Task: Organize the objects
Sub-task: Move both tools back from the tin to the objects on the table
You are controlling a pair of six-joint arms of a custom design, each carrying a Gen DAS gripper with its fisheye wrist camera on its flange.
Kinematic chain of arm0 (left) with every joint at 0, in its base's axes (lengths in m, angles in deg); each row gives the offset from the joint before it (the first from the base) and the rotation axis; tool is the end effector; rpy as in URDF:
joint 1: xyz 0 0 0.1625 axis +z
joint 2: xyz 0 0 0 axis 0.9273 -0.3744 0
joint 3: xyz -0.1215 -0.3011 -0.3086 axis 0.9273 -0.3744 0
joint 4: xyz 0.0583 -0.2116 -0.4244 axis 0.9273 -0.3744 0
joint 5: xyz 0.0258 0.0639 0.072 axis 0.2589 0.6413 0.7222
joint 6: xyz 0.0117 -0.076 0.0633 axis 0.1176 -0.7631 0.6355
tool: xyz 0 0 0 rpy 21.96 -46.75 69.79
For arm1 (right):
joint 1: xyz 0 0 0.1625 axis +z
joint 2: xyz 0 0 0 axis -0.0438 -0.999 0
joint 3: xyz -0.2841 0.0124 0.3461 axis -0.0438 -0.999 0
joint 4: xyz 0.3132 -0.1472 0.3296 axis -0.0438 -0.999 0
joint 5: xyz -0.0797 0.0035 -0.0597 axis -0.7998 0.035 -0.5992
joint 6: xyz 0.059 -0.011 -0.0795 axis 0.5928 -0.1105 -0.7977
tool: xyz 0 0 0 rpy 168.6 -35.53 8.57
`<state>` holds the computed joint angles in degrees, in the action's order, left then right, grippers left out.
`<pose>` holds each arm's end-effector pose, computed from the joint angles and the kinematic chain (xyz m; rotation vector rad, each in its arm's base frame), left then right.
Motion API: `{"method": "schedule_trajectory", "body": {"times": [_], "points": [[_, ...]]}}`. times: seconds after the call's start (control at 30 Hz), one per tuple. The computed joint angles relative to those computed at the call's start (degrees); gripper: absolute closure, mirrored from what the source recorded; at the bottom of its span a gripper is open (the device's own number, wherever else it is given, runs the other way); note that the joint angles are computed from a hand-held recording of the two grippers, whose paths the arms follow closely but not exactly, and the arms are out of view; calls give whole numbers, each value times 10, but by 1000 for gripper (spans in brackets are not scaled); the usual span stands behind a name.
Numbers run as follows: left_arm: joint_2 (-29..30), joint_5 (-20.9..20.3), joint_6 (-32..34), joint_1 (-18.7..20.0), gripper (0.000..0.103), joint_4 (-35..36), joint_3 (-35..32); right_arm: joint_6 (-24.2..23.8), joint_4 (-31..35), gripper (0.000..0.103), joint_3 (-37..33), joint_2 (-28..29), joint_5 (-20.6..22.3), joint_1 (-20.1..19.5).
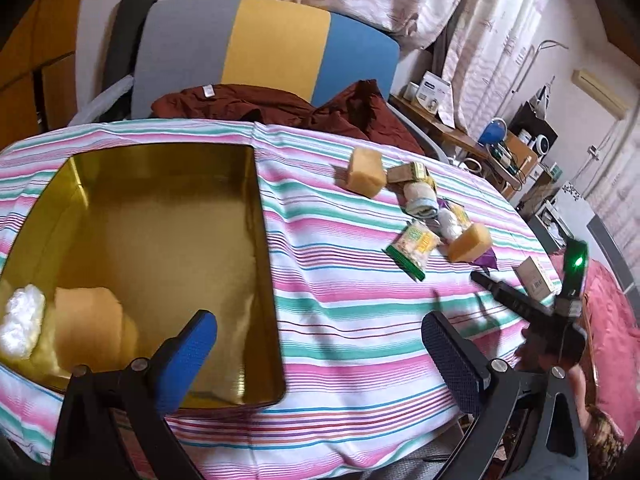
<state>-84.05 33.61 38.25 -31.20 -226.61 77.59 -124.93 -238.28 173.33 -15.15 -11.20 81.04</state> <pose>-0.4042 -0.5732 0.0091 -0.0196 2.3879 -1.1036 -0.0279 -0.7529 0.3799 0.6649 -2.4843 0.8367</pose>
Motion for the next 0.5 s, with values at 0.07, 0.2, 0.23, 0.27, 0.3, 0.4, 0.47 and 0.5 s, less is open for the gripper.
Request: {"method": "schedule_trajectory", "body": {"times": [0.07, 0.2, 0.23, 0.27, 0.3, 0.4, 0.47, 0.5], "points": [[6, -7, 5, 1, 0, 1, -8, 9, -7, 19, -23, 14, 3, 6], [15, -10, 16, -2, 0, 8, -20, 14, -63, 19, -80, 61, -27, 27], [16, -10, 17, -3, 0, 9, -21, 6, -80, 19, -95, 76, -48, 33], [17, -11, 18, -4, 0, 11, -22, -4, -104, 19, -114, 98, -80, 39], [16, -12, 18, -4, 0, 12, -22, -9, -113, 19, -125, 110, -102, 42], [16, -12, 15, -6, 0, 16, -22, -10, -114, 20, -135, 124, -153, 40], [17, -12, 16, -4, 0, 17, -24, -20, -124, 20, -92, 94, -114, 27], [18, -13, 15, -3, 0, 18, -26, -34, -136, 20, -72, 82, -110, 24]]}}
